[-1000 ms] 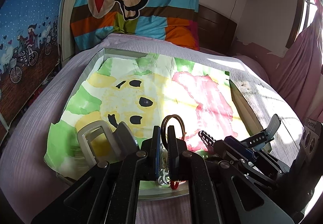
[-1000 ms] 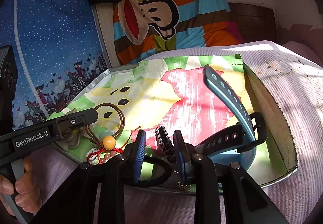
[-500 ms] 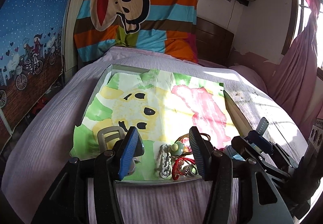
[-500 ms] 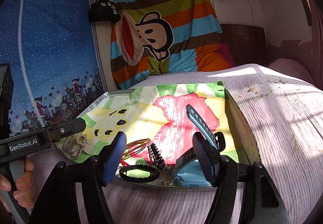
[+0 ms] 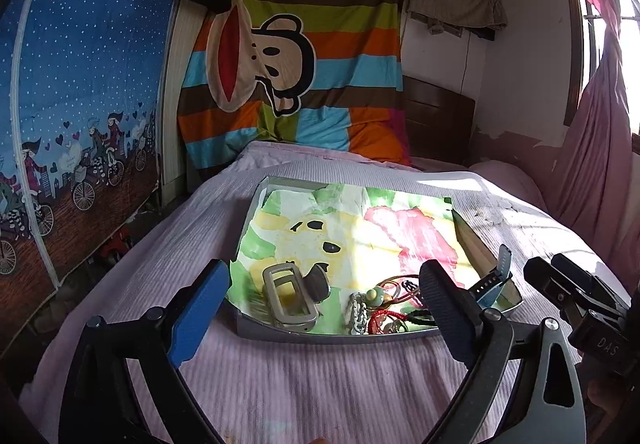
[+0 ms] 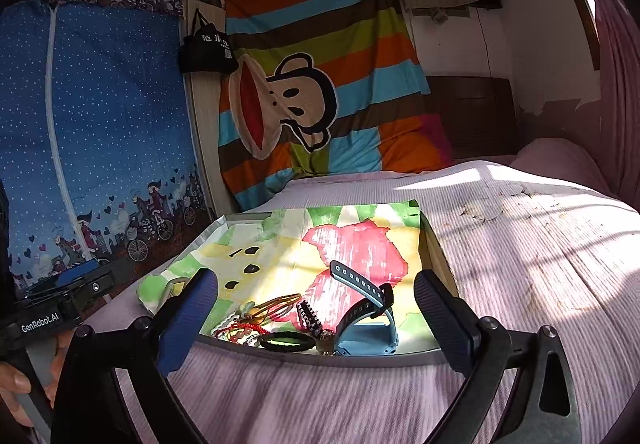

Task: Organize jewelry
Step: 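Withdraw both grippers from the tray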

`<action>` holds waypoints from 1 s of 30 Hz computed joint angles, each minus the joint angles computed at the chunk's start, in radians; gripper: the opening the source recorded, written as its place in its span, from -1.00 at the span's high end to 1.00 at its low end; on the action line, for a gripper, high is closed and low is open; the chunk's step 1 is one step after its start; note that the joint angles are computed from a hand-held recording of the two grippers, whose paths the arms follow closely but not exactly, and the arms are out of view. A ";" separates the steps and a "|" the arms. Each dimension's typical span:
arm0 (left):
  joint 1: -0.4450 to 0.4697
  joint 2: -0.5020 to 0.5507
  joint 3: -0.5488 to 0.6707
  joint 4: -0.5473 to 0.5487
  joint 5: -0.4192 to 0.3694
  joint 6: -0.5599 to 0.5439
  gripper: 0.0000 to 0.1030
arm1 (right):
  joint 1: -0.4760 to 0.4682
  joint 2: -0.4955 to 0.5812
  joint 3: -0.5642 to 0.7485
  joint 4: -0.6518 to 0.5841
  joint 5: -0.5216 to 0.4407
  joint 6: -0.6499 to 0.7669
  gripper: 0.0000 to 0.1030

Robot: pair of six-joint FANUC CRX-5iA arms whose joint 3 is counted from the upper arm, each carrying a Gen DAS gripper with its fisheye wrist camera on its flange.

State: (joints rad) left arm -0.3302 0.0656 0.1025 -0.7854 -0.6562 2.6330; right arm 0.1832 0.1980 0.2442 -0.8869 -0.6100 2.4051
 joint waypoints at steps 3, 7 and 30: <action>-0.026 -0.024 -0.011 -0.041 -0.023 0.029 -0.83 | 0.001 -0.035 -0.030 -0.008 0.014 0.006 -1.00; -0.045 -0.061 -0.039 -0.067 -0.035 0.056 -0.87 | 0.014 -0.078 -0.075 0.004 0.037 0.012 -1.00; -0.193 -0.224 -0.191 -0.205 -0.159 0.171 -0.87 | 0.097 -0.315 -0.376 0.106 0.142 -0.016 -1.00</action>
State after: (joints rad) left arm -0.5229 -0.1588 -0.0885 -0.9902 -0.8153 2.8039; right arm 0.2807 -0.1168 -0.1322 -0.7806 -0.4679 2.3890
